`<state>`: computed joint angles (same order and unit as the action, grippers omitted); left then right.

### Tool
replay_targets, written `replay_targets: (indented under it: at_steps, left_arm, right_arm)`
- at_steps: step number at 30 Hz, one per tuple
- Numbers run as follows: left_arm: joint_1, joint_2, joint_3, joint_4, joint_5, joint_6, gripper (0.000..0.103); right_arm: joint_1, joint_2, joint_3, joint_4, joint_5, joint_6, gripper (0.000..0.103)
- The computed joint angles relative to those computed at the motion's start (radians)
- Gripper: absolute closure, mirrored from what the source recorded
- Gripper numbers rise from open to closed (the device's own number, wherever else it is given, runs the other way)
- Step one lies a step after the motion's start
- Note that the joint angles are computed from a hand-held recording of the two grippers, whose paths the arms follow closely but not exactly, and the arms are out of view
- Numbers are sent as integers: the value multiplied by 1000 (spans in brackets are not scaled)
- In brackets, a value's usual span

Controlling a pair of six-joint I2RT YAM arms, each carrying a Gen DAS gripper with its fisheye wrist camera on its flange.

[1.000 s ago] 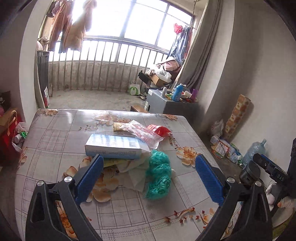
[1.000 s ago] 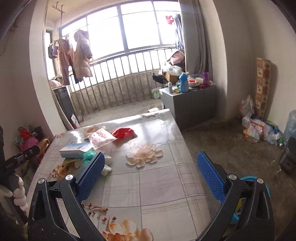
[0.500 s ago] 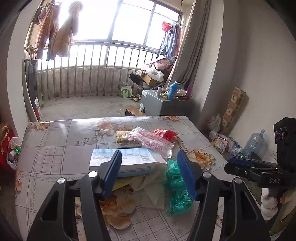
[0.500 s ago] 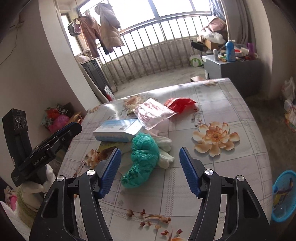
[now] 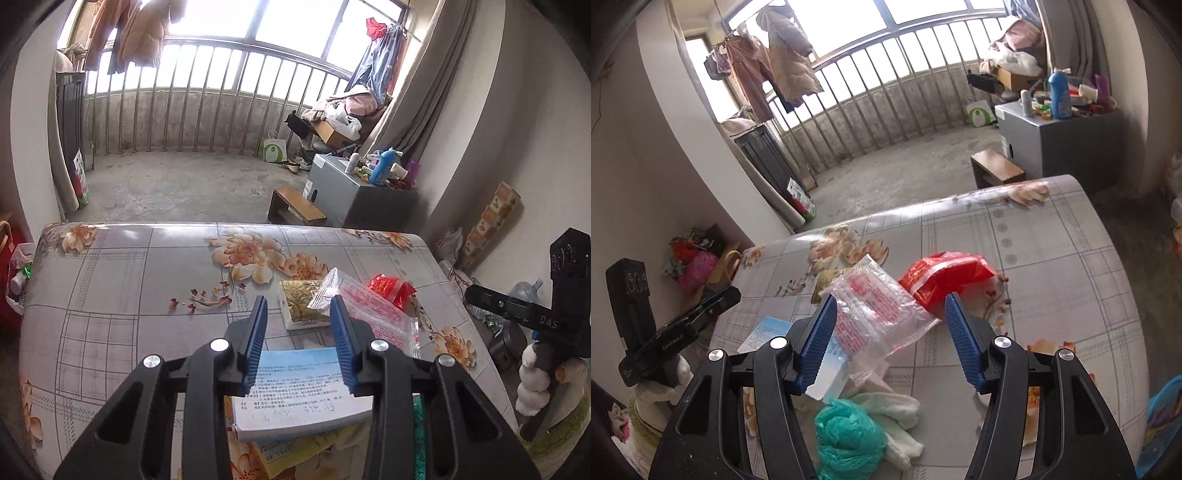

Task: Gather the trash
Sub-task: 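Grasp the clear plastic bag with the left tool while the right tool grasps the red wrapper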

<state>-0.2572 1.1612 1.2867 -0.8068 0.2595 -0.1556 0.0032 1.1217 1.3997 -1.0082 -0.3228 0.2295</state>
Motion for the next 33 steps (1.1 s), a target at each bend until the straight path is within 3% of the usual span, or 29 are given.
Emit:
replay_targets:
  at_steps: [5,6,8,12,15,18,22,26,33]
  left_arm:
    - [-31,318,290,-114,117,33,68]
    - [-43,392,367,-152,126,49,61]
    - [-72,524,502,-223,102,65,34]
    - [-114,705,654,-343,52,153,35]
    - [-131,675,595,-302,13,187,35]
    - [-125,628,541,-299,60,200,42]
    - [-153,516,396,-248,45,212,46]
    - [-187,368,234,-212,39,172,48]
    - [-259,13,-82,-160,53,-26,52]
  right_arm:
    - [-5,235,89,48,22,-5,42]
    - [-4,275,104,45,19,-14,42]
    - [9,329,110,45,48,-5,42]
    - [37,345,67,59,49,14,41]
    - [65,308,32,49,12,18,52]
    - [100,273,6,24,0,1,65]
    - [136,194,-59,12,-20,3,74]
    - [163,74,-142,-20,-29,32,76]
    - [291,-231,-278,-155,44,148,77]
